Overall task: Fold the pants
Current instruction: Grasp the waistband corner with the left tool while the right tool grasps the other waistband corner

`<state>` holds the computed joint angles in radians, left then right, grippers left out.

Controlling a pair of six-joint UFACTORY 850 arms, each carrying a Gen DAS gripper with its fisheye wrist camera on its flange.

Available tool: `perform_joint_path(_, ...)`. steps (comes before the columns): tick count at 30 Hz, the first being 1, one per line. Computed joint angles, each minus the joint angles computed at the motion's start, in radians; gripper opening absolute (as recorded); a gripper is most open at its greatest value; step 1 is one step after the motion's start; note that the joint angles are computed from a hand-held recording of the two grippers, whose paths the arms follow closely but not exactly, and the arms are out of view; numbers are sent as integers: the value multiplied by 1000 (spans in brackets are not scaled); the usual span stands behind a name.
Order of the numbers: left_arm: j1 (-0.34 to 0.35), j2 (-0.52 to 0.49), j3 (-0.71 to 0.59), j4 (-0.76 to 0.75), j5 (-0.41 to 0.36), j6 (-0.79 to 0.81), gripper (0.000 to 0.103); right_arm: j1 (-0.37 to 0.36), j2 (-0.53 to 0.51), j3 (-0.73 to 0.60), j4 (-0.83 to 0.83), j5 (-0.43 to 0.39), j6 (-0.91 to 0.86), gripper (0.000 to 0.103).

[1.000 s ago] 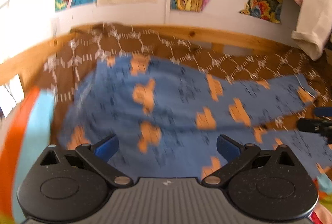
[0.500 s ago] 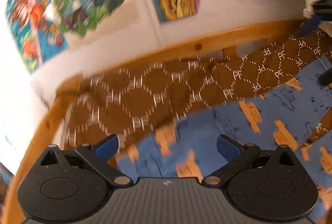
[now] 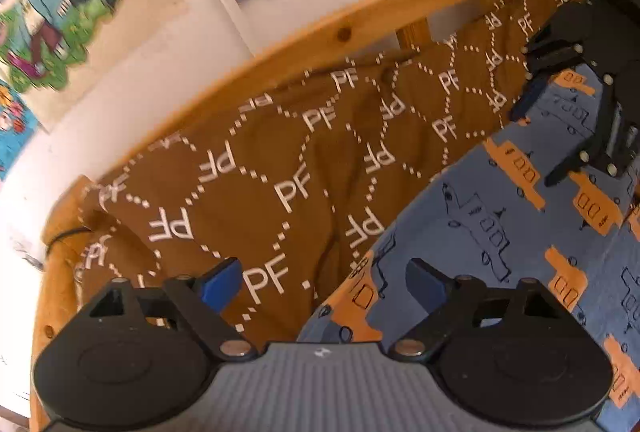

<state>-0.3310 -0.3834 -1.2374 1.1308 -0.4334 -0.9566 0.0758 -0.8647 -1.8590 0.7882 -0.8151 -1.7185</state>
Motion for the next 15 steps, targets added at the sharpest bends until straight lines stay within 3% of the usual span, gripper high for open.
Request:
perform_joint_path(3,21,-12,-17,-139,21,172,78,4,-54,-73,19,-32,-8,71)
perform_joint_path(7,36,-33,-55,-358,13,414,50,12,-126,-181,14,-74,51,66)
perform_joint_path(10,26,-60,-85,-382,-27,450,35,23,-180,-258,-47,-92,134,65)
perform_joint_path(11,19,-71,-94,-363,-46,440,31,25,-191,-271,-59,-95,143,62)
perform_joint_path(12,12,-77,-98,-346,-56,425,21,27,-197,-278,-63,-99,143,58)
perform_joint_path(13,8,-81,-102,-342,-66,421,13,27,-202,-287,-65,-113,145,49)
perform_joint_path(15,0,-83,-106,-339,-77,416,7,29,-196,-282,-60,-122,136,36)
